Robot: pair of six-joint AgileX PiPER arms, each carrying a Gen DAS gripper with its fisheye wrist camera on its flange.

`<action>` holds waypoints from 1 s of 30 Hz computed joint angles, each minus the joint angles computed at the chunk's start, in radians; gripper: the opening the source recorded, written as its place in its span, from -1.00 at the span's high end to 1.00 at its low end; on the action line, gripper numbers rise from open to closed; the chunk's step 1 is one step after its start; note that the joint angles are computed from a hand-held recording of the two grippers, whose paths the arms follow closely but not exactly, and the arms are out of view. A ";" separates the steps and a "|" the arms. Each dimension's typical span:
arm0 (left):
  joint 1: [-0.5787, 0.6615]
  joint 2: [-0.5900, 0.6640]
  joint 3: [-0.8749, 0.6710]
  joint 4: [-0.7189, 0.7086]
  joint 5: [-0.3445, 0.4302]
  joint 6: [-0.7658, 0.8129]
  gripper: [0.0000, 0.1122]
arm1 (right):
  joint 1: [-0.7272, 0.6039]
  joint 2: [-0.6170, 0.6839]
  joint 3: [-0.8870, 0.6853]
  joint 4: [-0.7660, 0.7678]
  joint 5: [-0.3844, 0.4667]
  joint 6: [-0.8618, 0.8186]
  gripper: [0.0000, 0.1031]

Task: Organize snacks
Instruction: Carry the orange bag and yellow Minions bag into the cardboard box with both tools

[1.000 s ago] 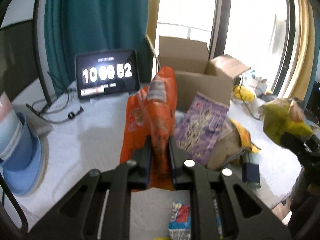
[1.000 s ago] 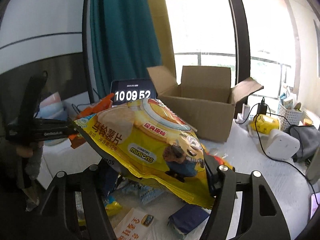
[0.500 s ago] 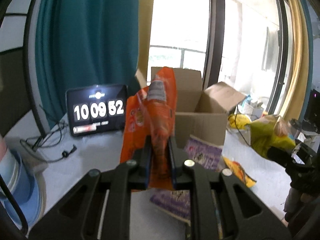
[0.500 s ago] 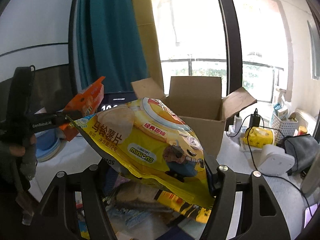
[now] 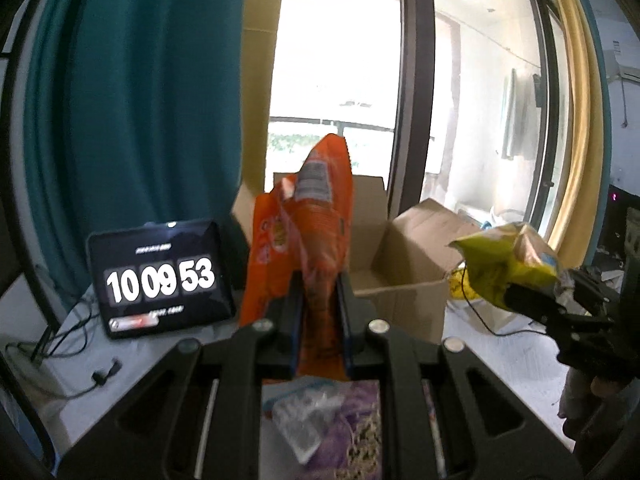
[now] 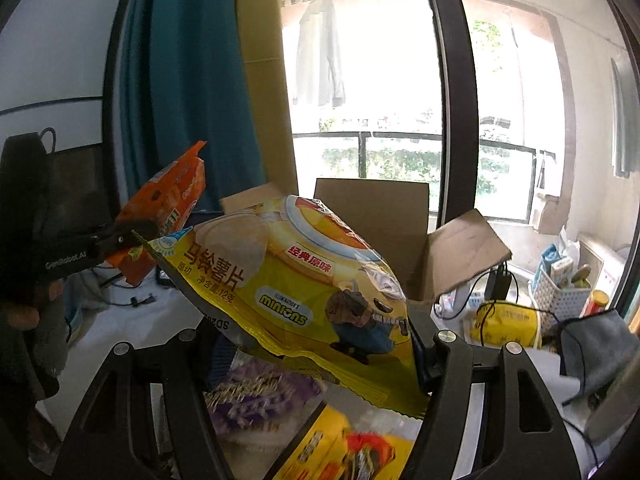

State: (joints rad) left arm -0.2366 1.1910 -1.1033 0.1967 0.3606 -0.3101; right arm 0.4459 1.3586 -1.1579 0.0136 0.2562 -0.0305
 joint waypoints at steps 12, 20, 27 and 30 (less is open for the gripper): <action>0.065 0.293 -0.227 -0.261 -0.099 0.308 0.72 | -0.065 0.275 -0.328 0.033 0.049 -0.039 -0.38; 0.046 0.530 -0.480 -0.195 -0.031 0.272 0.68 | -0.098 0.478 -0.583 -0.026 0.110 0.044 -0.39; 0.009 0.667 -0.661 0.068 0.061 -0.023 -0.40 | -0.135 0.641 -0.821 -0.131 0.263 0.219 -0.73; -0.001 0.652 -0.647 0.136 0.059 -0.101 -0.57 | -0.153 0.605 -0.760 -0.117 0.230 0.219 -0.84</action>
